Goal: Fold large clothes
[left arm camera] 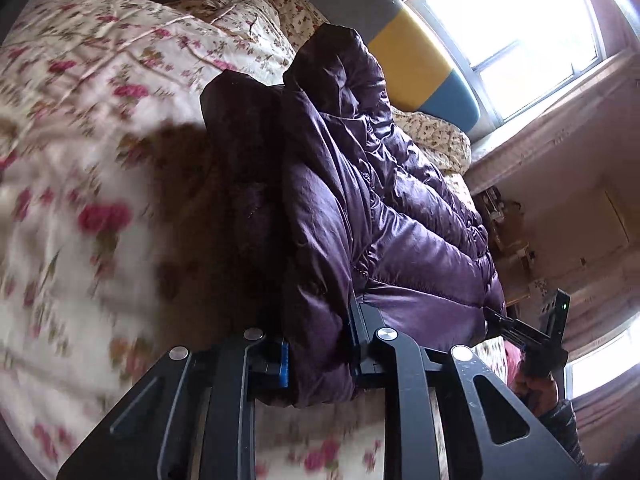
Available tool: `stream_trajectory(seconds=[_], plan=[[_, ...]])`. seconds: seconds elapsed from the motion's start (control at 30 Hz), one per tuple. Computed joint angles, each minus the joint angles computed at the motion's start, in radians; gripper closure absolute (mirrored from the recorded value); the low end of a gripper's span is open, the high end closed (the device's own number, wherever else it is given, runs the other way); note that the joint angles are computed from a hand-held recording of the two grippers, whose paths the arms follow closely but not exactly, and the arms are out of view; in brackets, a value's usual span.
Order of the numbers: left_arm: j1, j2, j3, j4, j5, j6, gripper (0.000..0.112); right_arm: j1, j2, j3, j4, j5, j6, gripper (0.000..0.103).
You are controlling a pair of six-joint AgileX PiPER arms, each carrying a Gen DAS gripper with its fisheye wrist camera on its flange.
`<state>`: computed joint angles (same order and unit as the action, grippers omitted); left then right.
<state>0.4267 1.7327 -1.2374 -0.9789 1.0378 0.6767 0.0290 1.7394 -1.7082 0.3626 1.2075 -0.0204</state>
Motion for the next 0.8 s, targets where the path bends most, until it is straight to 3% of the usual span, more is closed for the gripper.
stream_trajectory(seconds=[0.33,0.57,0.8], plan=[[0.149,-0.257,0.304,-0.008,0.097,0.144,0.091,0.067,-0.253,0.257,-0.12,-0.002,-0.018,0.086],[0.244,-0.362,0.399,0.02,0.172,0.187,0.091,0.236,-0.415,0.39,-0.336,0.009,0.036,0.086],[0.258,-0.397,0.44,0.024,0.171,0.174,0.091,0.399,-0.458,0.499,-0.548,-0.034,0.127,0.086]])
